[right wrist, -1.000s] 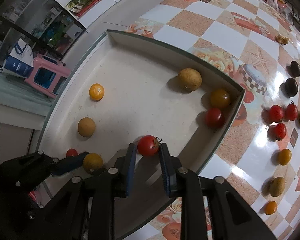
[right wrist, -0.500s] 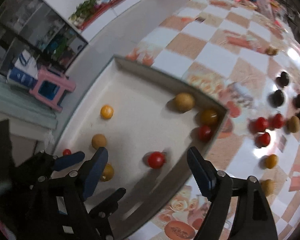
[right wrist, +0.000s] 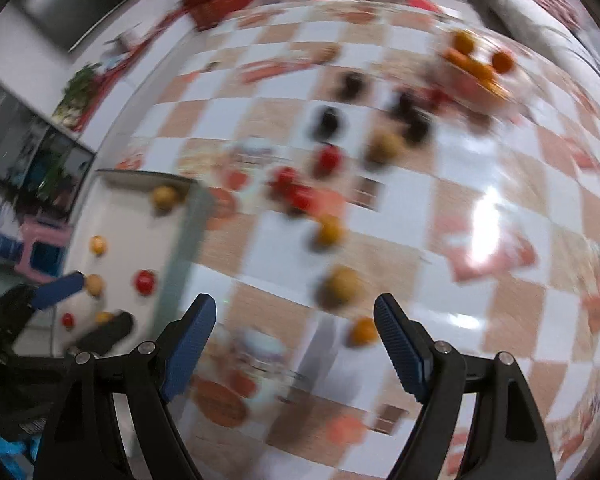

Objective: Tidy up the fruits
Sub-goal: 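Move both open grippers back over the fruit on the table, then grasp an orange cherry tomato with the right gripper while the left grasps a tan round fruit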

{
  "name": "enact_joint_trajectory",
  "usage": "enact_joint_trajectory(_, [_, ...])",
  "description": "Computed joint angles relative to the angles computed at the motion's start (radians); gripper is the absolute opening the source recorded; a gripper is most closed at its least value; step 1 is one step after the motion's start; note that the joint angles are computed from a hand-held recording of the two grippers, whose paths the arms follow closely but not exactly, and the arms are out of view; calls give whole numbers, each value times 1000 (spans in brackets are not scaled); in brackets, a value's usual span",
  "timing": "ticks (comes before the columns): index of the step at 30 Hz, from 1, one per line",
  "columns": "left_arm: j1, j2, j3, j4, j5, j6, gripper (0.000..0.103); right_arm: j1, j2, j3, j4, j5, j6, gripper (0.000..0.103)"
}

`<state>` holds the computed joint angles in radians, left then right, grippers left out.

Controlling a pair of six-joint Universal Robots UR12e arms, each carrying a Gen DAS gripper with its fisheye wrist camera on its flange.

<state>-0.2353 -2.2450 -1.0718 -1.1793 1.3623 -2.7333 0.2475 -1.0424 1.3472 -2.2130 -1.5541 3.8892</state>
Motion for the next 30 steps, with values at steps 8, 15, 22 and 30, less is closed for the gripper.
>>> enact_joint_trajectory(8, [-35, -26, 59, -35, -31, 32, 82, -12, -54, 101, 0, -13, 28, 84])
enact_joint_trajectory(15, [-65, -69, 127, -104, -37, 51, 82, -3, -50, 117, -19, -30, -28, 84])
enact_joint_trajectory(22, [-79, -123, 212, -181, -42, 41, 82, 10, -38, 117, -58, -67, -75, 64])
enact_joint_trajectory(30, [-98, -148, 250, -237, -45, 85, 82, 10, -30, 119, -99, -90, -115, 33])
